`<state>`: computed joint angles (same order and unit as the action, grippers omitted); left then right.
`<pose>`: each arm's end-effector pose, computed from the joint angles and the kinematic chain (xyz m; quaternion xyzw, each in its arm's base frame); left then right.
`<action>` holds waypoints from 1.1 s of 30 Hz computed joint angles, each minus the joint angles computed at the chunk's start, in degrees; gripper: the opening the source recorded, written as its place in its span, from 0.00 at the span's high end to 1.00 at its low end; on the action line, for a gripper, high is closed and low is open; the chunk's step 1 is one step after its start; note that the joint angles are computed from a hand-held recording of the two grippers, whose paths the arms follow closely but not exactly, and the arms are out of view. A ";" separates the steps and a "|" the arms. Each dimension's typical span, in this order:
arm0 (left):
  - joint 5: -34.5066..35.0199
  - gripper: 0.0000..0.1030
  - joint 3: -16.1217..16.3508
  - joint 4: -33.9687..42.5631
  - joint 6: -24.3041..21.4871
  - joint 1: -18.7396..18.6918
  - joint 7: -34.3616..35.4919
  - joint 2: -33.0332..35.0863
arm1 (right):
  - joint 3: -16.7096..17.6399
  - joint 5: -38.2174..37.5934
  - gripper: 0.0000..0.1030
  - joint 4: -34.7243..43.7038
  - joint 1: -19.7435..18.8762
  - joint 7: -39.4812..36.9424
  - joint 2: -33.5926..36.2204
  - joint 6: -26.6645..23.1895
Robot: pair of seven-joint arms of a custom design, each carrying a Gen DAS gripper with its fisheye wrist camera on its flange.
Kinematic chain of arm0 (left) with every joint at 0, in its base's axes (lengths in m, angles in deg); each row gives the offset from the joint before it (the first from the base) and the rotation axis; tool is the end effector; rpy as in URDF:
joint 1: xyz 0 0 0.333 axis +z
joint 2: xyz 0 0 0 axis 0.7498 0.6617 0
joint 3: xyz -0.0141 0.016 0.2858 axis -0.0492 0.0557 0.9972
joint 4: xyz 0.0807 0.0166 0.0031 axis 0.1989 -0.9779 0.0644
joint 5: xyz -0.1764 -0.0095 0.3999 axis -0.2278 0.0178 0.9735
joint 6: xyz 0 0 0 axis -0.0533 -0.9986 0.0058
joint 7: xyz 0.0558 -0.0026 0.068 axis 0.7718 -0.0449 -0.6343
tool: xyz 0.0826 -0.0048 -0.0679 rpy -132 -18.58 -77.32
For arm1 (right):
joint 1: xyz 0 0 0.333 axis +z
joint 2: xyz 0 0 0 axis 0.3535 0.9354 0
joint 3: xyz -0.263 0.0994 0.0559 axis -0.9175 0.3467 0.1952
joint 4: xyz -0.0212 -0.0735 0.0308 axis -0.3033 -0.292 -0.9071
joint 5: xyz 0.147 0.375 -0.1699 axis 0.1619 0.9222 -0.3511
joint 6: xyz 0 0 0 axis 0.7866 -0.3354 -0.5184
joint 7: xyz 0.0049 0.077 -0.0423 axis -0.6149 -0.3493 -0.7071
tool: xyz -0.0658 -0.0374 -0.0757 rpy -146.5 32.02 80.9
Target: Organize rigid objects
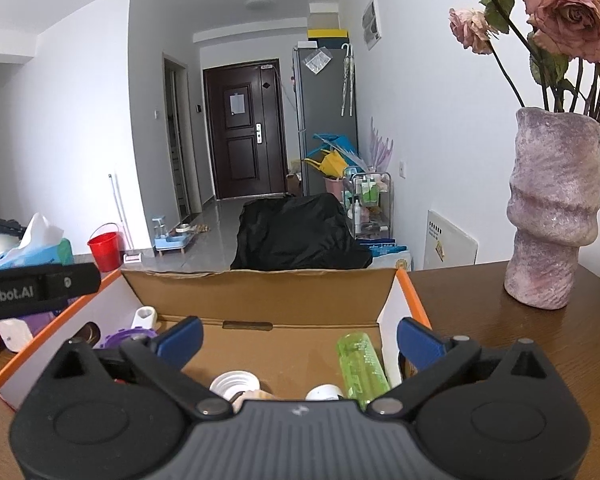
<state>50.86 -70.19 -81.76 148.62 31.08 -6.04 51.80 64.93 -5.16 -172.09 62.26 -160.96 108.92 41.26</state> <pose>0.7130 -0.3813 0.3684 -0.4310 0.7118 -0.4919 0.2561 0.6035 0.4352 0.3394 -0.4009 0.7372 -0.4516 0.3032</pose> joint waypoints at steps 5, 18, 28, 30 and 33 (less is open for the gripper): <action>0.04 0.00 1.10 -2.18 1.11 -0.39 -1.06 -1.71 | 0.29 -0.11 0.00 -0.77 0.29 -0.08 -1.05 -0.54; -3.55 0.00 16.01 -21.16 10.05 -10.34 -4.37 -15.77 | 4.32 0.38 0.00 -6.41 1.50 -1.32 -7.67 -5.86; -10.79 0.00 17.67 -40.35 12.81 -12.45 4.66 -29.72 | 8.89 1.99 0.00 -10.13 3.83 -0.27 -12.09 -11.78; -14.05 0.00 18.67 -44.55 13.46 -13.95 8.17 -32.79 | 9.76 2.28 0.00 -10.57 4.54 -0.18 -12.73 -13.39; -15.93 0.00 17.46 -50.13 14.01 -13.04 10.56 -37.44 | 11.01 2.80 0.00 -11.35 5.58 0.31 -13.75 -15.52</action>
<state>34.92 -52.73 -131.89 162.64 18.05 4.53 14.36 75.94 -2.37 -183.44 67.84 -160.65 95.16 25.74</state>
